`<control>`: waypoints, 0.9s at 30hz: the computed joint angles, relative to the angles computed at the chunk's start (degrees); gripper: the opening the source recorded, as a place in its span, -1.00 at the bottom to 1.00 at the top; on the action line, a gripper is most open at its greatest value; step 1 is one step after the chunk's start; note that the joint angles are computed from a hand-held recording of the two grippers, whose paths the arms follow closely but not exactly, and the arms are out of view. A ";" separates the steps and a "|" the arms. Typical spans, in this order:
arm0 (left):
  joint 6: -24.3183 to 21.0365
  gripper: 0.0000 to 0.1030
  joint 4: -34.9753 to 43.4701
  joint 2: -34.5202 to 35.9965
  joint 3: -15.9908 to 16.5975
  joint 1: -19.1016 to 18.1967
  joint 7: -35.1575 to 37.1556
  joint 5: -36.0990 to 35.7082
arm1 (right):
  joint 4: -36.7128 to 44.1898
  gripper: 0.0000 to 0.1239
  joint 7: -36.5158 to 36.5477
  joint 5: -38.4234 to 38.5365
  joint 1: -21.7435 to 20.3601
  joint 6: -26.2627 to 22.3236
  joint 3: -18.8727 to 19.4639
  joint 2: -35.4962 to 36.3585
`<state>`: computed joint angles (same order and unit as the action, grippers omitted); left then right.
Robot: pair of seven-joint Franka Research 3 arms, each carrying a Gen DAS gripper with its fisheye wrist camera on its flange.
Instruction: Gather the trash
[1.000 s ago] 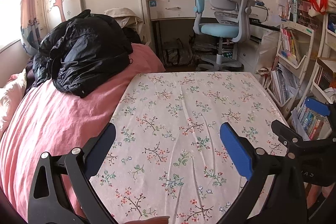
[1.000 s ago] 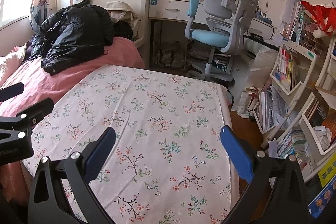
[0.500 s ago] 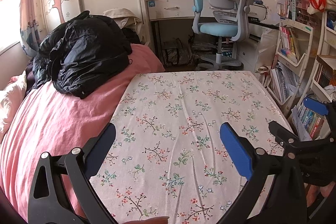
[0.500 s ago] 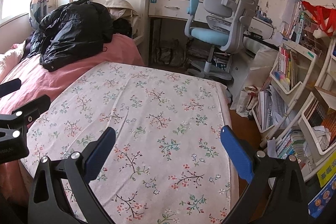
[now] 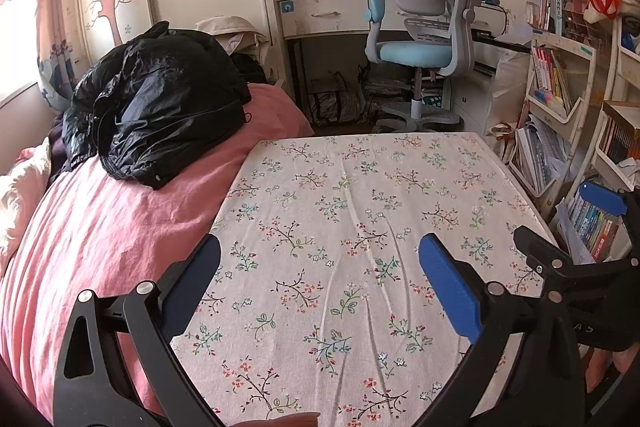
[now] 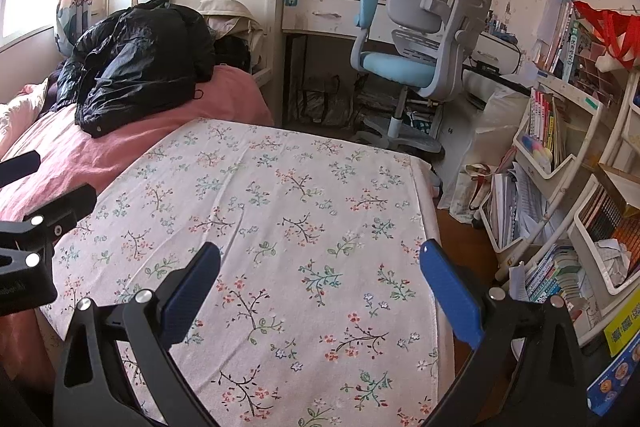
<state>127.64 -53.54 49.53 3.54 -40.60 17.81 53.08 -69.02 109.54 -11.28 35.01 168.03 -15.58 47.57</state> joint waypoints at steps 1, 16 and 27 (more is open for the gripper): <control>0.00 0.86 -0.04 -0.02 0.03 -0.04 0.00 0.04 | -0.06 0.54 0.07 0.03 0.01 0.06 -0.04 -0.02; 0.35 0.86 1.15 0.76 -0.37 0.54 0.72 -1.66 | 0.13 0.54 -0.04 -0.03 0.12 -0.38 -0.09 0.19; 1.91 0.86 0.65 0.72 -1.06 1.56 1.39 -3.81 | 0.73 0.54 -1.04 -0.07 -0.64 -1.07 0.78 0.62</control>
<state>129.55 -52.89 50.25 2.48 -39.04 19.20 49.26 -68.29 108.50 -11.34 34.37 166.97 -14.81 48.20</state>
